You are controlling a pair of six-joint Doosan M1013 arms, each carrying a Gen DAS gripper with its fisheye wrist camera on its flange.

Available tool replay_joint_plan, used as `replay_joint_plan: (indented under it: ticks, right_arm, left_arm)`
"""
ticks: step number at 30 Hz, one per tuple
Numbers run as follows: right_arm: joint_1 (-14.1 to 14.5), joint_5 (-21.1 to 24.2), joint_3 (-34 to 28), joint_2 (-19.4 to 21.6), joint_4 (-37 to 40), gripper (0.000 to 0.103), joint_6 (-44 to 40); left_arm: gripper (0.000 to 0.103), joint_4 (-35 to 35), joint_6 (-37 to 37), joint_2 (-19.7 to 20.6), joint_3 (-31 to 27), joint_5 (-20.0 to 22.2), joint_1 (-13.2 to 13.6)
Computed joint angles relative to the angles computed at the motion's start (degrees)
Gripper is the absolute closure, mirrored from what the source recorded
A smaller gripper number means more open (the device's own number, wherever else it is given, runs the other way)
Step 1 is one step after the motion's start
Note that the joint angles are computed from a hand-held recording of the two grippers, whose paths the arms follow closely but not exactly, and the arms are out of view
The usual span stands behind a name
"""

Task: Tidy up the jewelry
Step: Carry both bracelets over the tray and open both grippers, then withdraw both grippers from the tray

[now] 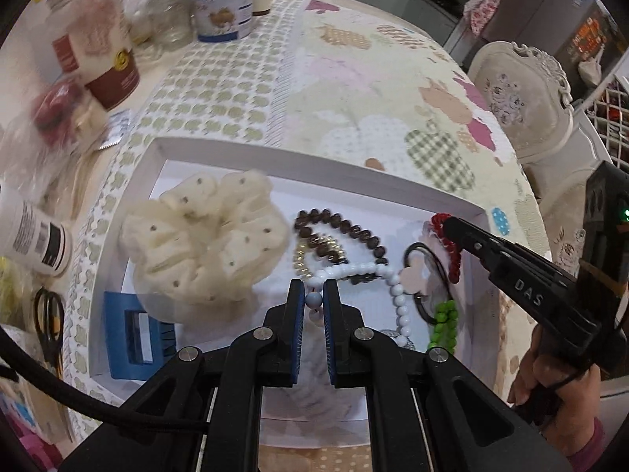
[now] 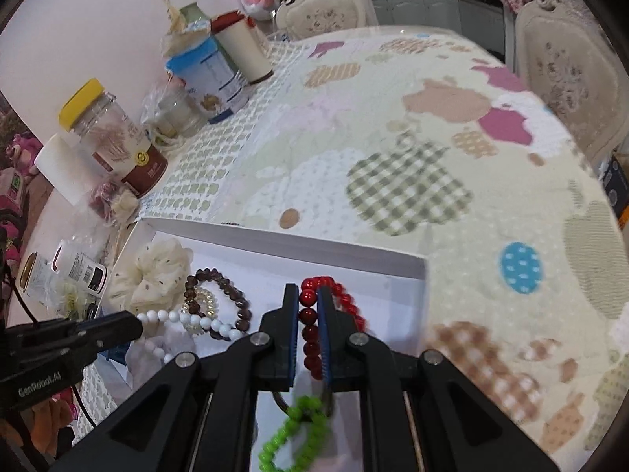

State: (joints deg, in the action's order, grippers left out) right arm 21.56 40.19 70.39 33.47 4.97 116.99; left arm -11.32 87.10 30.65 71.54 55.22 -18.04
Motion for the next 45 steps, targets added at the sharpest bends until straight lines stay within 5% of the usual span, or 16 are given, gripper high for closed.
replay_joint_plan:
  ticks: [7,9,12,23,32,45]
  right_arm:
    - [-0.45,0.92,-1.63,2.00,6.71,0.093,-4.36]
    - [-0.51,-0.22,-0.88,1.53,7.07,0.086,-4.51]
    - [-0.42,-1.79,0.60,0.11,5.81,0.078,-3.56]
    - [2.01,-2.20,7.25,-6.72,-6.97,0.057,7.25]
    - [4.77,-2.45,11.53,-10.33,-9.90,0.054,8.00]
    - [8.16,-0.89,10.80,-11.11,-14.87,0.045,11.92]
  left_arm:
    - [0.103,0.06,-0.41,0.09,0.45,-1.17,0.16]
    - [0.093,-0.58,-0.32,0.09,0.45,-1.55,0.23]
    - [0.080,-1.71,0.25,0.10,0.31,-1.75,0.35]
    - [0.077,1.11,-2.78,-2.68,3.01,-4.27,-0.46]
    - [0.077,15.09,-16.12,-9.50,11.64,-9.71,-3.10]
    - [0.077,27.49,-28.60,-14.75,17.39,-11.26,-4.75]
